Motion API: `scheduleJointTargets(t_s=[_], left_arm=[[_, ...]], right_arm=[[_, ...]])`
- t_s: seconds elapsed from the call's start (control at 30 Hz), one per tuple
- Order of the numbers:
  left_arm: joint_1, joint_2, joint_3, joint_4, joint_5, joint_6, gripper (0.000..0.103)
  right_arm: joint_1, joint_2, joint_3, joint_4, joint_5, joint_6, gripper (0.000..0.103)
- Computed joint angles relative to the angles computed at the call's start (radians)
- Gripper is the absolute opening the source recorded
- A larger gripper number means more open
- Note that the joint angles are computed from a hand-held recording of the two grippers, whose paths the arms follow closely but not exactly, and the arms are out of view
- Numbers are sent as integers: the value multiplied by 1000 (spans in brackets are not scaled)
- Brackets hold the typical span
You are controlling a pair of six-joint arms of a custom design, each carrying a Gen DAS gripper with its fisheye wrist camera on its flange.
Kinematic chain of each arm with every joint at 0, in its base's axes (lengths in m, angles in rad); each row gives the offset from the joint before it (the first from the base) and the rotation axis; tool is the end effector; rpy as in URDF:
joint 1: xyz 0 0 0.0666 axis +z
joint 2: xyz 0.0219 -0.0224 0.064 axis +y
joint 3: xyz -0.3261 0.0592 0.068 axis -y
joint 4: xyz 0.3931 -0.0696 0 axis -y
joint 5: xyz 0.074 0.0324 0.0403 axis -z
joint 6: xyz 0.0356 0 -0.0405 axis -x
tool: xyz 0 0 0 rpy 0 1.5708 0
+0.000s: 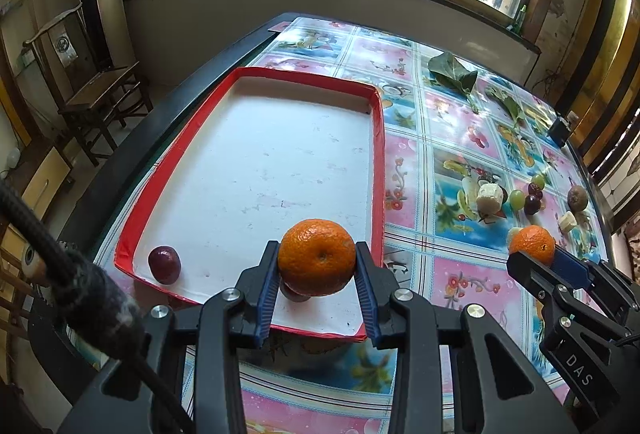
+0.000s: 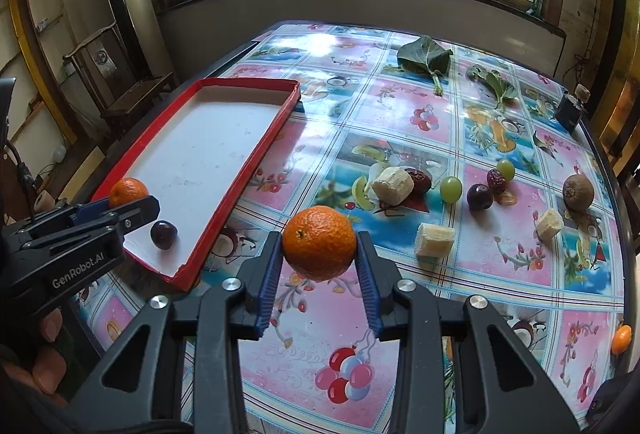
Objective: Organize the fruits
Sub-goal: 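Carry both held oranges over the red tray with both grippers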
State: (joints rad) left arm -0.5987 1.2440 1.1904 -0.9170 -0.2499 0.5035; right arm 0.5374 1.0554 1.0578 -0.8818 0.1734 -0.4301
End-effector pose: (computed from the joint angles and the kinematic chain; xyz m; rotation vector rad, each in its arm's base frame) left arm 0.3643 -0.2384 0.3506 0.0219 2.5027 -0.1376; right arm 0.3322 0.1903 0.3647 -0.0546 2.4441 0.2213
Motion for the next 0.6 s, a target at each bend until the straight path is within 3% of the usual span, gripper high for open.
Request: scheduleJointTargets(t_s=[0.27,0.6], left_arm=[[88,-18,-9,-2,15,-13,35],[184,35,22,-7,44,-33,35]], right_arm=[[0,43,25,42,-80,9,38],[33,222,167,104,-210,33,39]])
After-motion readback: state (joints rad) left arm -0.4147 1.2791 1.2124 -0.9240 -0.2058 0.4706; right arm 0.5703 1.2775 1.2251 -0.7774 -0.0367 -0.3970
